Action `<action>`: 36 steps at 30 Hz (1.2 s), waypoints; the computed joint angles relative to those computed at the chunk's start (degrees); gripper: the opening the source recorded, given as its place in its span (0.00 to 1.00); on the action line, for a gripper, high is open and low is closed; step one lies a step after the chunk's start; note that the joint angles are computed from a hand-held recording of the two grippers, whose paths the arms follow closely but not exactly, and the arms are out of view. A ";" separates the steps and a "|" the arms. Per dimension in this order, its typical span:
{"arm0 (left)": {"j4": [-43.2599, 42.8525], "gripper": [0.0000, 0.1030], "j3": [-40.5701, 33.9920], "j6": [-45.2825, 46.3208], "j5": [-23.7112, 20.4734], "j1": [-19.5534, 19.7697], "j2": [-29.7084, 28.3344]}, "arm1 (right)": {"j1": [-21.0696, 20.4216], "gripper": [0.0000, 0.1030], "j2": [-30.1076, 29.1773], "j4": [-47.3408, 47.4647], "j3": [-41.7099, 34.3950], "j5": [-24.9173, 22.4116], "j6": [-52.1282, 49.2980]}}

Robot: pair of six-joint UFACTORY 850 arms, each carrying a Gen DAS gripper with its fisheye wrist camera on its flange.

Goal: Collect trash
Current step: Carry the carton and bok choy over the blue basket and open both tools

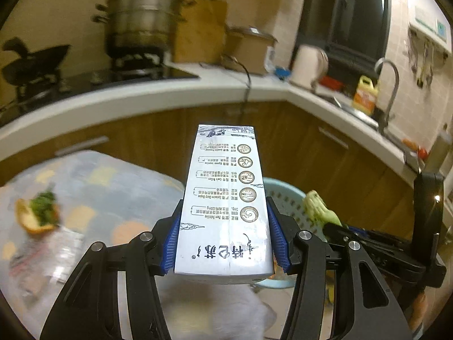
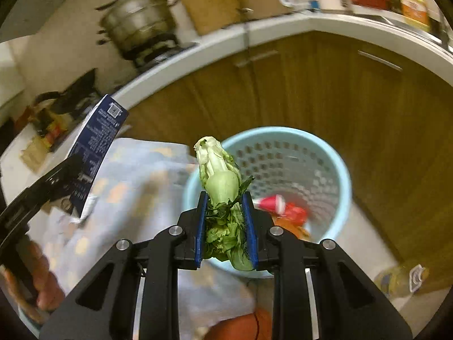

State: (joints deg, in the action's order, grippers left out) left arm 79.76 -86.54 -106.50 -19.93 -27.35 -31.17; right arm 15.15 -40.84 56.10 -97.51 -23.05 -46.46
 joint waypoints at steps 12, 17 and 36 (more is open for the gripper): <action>-34.17 0.51 -12.60 36.52 -0.48 0.40 -10.73 | 0.86 0.22 -6.55 -23.59 -6.37 1.06 21.30; -37.04 0.58 -12.76 39.96 -0.50 0.42 -10.91 | 0.08 0.31 -8.50 -22.11 -9.11 -2.13 21.35; 8.34 0.60 11.78 -9.45 -2.42 -0.28 8.67 | 7.56 0.33 6.80 1.83 6.95 10.40 -17.38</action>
State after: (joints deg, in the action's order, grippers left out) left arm 88.10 -74.76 -115.95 -22.35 -27.63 -22.50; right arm 22.71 -34.04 57.93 -90.56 -12.64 -63.83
